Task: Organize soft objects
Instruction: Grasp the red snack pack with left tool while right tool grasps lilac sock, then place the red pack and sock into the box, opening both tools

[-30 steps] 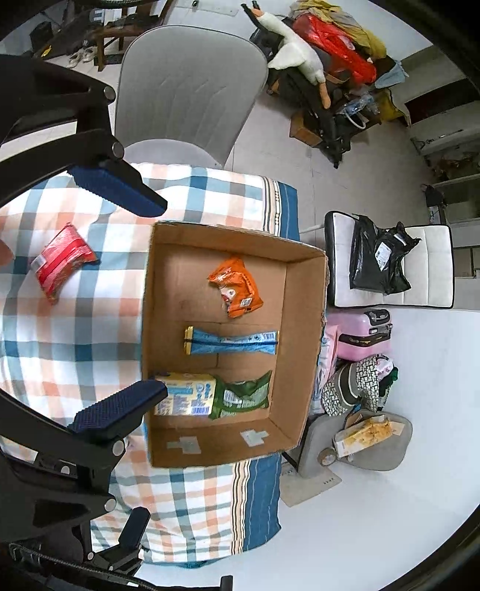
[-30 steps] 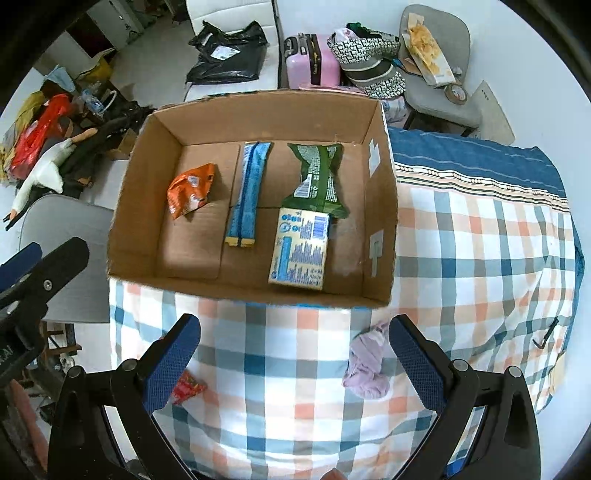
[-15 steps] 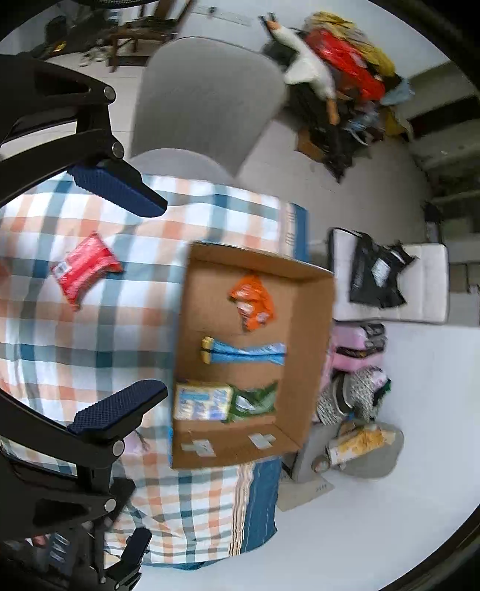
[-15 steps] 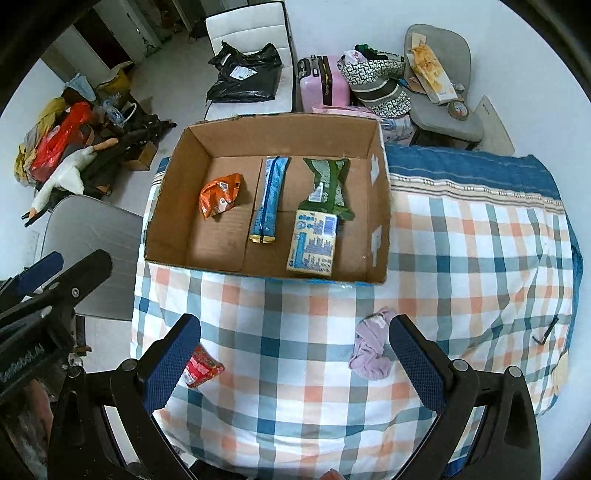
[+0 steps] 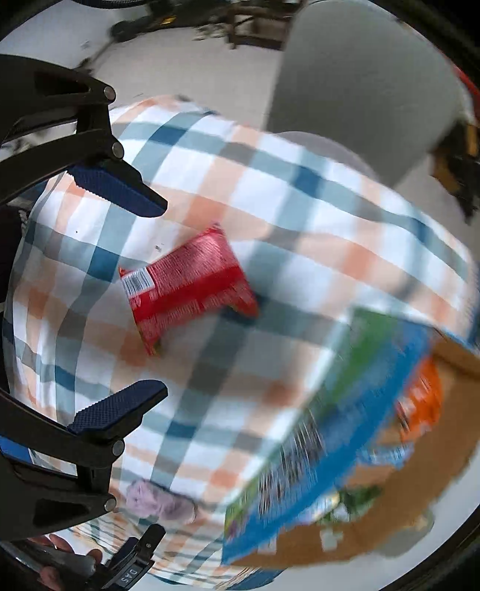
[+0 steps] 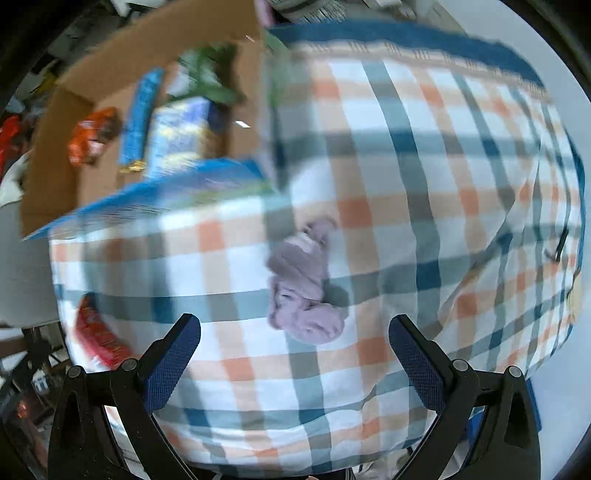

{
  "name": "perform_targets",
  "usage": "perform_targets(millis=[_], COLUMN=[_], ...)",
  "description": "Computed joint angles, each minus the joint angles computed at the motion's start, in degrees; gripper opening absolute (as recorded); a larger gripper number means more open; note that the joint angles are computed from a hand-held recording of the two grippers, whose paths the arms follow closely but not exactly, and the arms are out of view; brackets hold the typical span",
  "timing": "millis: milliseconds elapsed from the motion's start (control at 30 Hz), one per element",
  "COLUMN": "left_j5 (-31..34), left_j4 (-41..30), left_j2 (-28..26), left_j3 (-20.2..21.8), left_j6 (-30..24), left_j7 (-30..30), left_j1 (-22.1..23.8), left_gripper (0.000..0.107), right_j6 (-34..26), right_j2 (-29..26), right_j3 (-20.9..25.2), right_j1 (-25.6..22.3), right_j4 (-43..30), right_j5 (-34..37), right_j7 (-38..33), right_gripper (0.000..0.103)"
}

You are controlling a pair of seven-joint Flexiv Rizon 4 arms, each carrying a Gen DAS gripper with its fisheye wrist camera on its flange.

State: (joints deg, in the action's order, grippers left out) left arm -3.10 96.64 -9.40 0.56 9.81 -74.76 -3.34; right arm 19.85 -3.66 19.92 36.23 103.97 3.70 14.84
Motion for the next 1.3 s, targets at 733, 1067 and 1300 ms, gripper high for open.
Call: perform_targets(millis=[733, 1067, 1300], left_j5=[5.38, 2.31, -2.99], left_j4=[7.8, 13.85, 12.31], left_j2=[0.13, 7.9, 12.44], left_j3=[-0.34, 0.17, -0.42], left_j6=[6.58, 5.13, 4.01], left_j7=[-0.58, 3.41, 7.8], left_j1=[-2.97, -1.81, -1.69], left_gripper=[0.049, 0.045, 0.044], right_j6=[19.27, 19.96, 17.84], right_j2=[-3.98, -3.41, -3.74], right_j3=[1.29, 2.06, 1.32], right_j1=[-0.23, 2.61, 3.83], right_j4=[9.89, 7.17, 0.98], right_j5=[10.23, 5.47, 0.85], right_j7=[-3.11, -1.03, -2.45], right_gripper=[0.039, 0.033, 0.032])
